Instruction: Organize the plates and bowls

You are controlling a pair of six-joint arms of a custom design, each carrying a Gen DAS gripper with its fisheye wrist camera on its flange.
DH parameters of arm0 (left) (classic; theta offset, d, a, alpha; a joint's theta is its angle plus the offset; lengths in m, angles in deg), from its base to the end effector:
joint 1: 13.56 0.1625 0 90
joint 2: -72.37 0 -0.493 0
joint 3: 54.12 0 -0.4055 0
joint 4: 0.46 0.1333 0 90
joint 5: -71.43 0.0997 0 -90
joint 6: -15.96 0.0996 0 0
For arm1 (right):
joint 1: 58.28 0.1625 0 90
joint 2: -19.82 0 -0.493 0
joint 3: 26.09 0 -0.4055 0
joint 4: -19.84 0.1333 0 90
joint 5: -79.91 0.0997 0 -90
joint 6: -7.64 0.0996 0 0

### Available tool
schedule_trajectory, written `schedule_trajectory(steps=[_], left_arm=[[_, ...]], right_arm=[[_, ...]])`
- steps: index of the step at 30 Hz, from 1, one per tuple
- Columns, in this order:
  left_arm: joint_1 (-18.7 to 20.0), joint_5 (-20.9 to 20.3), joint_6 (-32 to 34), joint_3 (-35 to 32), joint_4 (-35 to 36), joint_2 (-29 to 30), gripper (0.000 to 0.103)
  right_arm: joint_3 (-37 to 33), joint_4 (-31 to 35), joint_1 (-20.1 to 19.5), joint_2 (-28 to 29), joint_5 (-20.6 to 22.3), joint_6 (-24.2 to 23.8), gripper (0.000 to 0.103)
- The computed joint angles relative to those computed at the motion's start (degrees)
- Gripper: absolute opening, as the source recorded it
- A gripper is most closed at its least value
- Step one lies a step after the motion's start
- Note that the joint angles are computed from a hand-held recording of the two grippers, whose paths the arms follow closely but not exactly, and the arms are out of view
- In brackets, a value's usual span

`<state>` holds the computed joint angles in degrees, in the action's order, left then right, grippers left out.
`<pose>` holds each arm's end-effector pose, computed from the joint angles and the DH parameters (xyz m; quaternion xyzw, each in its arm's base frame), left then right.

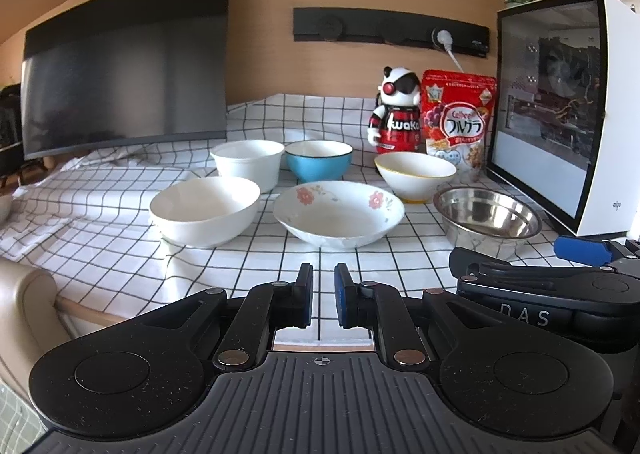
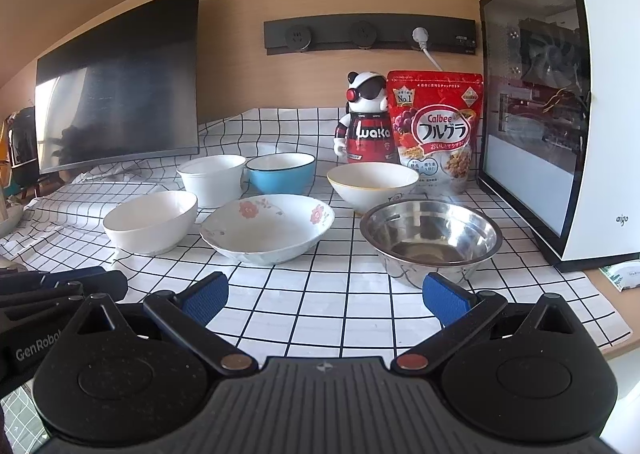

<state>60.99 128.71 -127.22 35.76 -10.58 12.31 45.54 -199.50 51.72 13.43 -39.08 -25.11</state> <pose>0.0090 -0.6698 0.2660 0.2000 0.7758 -0.5001 0.3287 0.3473 -0.7055 -0.0992 0.2456 -0.7942 0.4870 0.2679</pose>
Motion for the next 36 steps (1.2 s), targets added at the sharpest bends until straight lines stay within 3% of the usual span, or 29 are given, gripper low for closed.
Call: schedule_trajectory(steps=[36], left_arm=[[-0.1,-0.4,0.0,0.4,-0.6,-0.4,0.014]], right_arm=[[0.2,0.7,0.1,-0.1,0.6,-0.3,0.103]])
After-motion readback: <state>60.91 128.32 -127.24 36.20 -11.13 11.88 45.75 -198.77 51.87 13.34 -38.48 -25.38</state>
